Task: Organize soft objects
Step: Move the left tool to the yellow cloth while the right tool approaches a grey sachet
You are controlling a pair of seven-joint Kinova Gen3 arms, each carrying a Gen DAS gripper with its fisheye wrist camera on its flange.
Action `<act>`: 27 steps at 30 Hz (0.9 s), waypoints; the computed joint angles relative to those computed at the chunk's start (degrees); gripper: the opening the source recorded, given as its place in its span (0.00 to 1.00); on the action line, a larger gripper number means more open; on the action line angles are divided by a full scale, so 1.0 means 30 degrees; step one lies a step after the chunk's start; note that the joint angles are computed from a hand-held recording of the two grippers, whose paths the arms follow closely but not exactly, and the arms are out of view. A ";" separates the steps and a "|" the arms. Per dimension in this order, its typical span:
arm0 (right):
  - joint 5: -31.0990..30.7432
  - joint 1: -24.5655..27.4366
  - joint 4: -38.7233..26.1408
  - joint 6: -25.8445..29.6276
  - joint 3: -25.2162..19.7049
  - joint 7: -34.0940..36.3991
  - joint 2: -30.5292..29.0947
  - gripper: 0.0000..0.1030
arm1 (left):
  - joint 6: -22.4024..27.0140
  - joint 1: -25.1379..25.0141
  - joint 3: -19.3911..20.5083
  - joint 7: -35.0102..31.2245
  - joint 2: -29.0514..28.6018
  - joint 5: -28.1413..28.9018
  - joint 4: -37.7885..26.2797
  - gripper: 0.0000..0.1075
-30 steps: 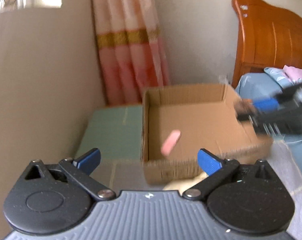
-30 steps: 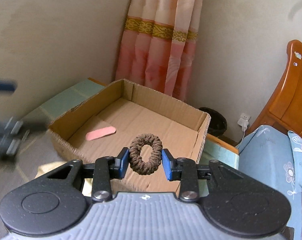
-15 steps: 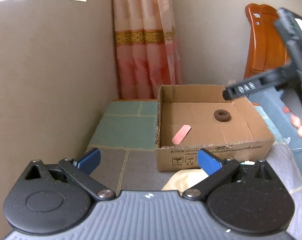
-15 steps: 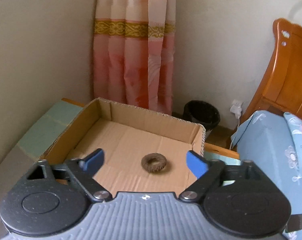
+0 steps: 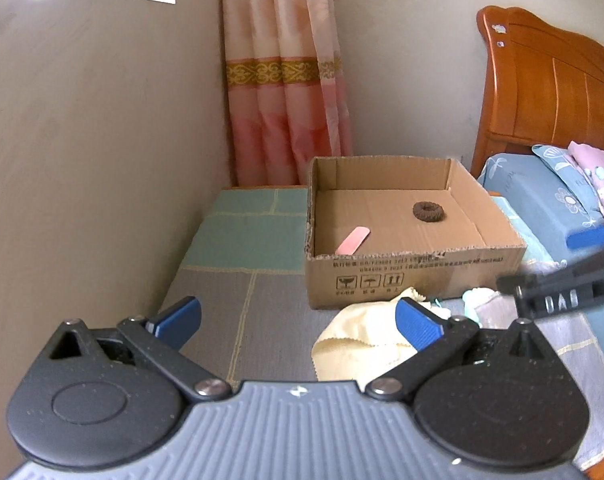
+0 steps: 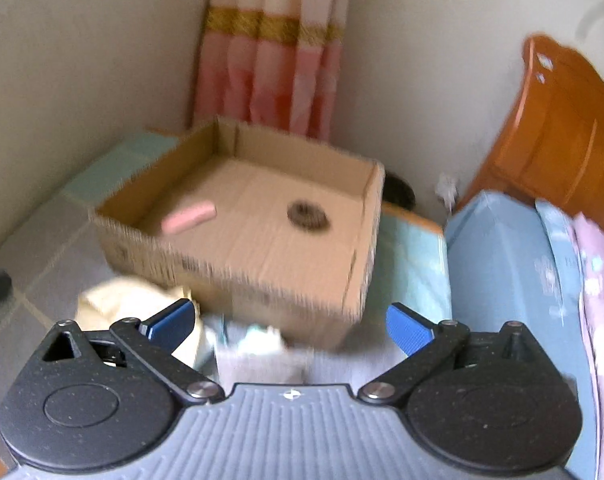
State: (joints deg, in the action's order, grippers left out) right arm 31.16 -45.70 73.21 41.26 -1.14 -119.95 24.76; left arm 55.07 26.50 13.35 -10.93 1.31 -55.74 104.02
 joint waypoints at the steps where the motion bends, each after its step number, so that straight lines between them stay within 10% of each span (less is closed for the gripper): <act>1: -0.0077 -0.0078 0.0471 0.0013 0.0061 -0.0394 -0.0127 1.00 | 0.0063 0.0040 0.0034 0.0094 -0.0040 -0.0055 0.0103 0.95; 12: 0.0166 -0.0326 0.3468 -0.0026 -0.0292 -0.3673 -0.0549 1.00 | -0.0568 -0.0150 0.0066 0.0647 -0.0367 0.0265 0.1217 0.95; 27: 0.0630 -0.1602 0.1320 0.2323 0.0067 -0.4831 0.1416 1.00 | -0.1671 -0.0906 0.0394 -0.0416 -0.1073 0.0990 0.2130 0.95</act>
